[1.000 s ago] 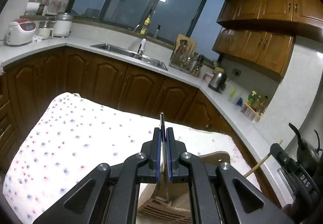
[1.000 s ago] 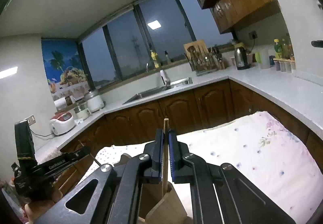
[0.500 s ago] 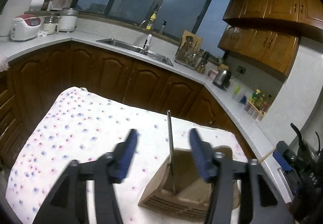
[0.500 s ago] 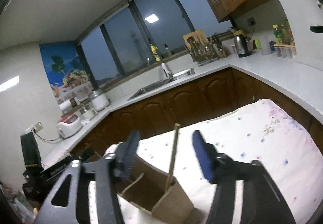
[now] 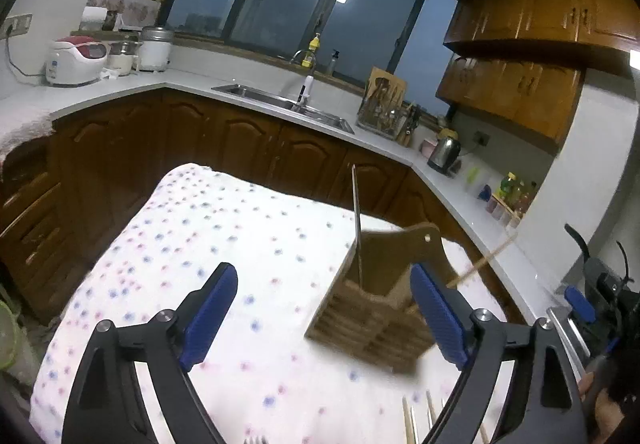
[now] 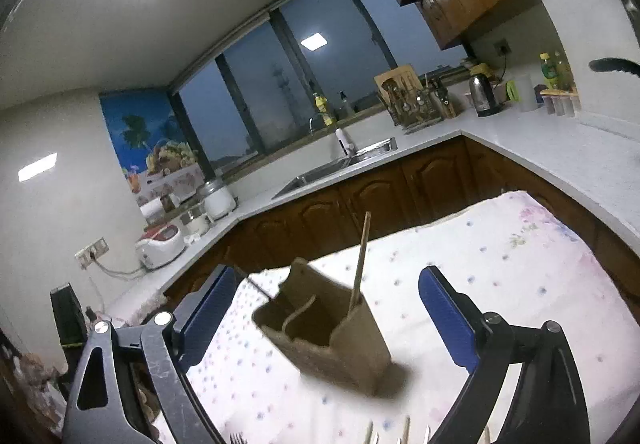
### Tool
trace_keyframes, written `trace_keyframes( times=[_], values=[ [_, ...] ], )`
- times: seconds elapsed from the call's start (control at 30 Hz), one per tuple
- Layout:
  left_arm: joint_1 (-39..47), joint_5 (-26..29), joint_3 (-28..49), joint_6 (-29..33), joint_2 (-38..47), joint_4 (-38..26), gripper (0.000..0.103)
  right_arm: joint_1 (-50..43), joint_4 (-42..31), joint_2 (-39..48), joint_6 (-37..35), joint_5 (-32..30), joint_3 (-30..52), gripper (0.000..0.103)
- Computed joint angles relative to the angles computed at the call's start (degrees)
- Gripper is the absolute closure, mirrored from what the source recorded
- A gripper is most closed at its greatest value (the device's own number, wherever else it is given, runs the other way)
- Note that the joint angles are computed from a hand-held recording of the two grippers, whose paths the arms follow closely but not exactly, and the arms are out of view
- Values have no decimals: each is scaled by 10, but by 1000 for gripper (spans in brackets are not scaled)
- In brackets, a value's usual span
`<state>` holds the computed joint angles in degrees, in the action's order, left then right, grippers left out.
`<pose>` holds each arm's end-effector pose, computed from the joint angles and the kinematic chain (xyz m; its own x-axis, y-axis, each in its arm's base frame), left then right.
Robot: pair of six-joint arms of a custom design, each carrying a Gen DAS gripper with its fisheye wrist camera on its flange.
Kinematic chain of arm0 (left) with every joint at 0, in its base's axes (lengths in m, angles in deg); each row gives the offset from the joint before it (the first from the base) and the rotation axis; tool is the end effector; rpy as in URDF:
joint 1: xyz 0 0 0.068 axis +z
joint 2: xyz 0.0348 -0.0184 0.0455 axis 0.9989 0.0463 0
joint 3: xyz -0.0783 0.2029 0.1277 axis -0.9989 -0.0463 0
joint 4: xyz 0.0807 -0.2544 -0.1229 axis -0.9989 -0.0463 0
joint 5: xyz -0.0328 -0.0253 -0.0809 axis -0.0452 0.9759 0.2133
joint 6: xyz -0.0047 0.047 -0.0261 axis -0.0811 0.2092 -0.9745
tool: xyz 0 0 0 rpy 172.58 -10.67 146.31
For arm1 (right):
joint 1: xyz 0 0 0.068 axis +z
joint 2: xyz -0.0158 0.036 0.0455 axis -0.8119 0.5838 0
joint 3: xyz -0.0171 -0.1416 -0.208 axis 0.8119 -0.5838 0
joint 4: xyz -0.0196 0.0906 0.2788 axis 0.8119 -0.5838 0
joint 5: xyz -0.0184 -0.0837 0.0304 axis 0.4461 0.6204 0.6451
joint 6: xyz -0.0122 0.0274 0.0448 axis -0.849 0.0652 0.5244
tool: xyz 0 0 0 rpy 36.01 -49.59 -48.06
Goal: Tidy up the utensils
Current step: 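Withdraw both tools from the holder back toward the utensils, then grasp a wooden chopstick with the left tool while the right tool grasps another wooden chopstick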
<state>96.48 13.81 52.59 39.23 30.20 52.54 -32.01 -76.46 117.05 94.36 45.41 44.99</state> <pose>0.2850 0.0347 0.2626 -0.4693 -0.2970 -0.8316 0.0108 0.9397 -0.3417 0.2589 0.1068 0.3117 -0.4404 0.3105 -0.8424 -0.2223 0.8714 0.4374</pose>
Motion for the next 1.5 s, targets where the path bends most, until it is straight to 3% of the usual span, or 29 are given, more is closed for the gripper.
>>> trace_keyframes(
  times=[0.27,0.47,0.73,1.03,1.37,1.5],
  values=[
    [45,56,-61,32,-159,-140,12,29,-104,-140,12,36,-65,9],
    [81,90,-63,62,-236,-236,12,42,-188,-238,21,62,-99,9],
    [83,93,-71,67,-292,-307,12,45,-288,-334,19,81,-135,8],
    [-10,20,-59,47,-301,-345,12,5,-343,-376,-1,53,-165,9],
    [-138,-82,-33,9,-230,-328,12,-38,-348,-358,-29,10,-181,9],
    [-164,-99,-27,0,-203,-315,12,-51,-344,-355,-35,1,-188,9]
  ],
)
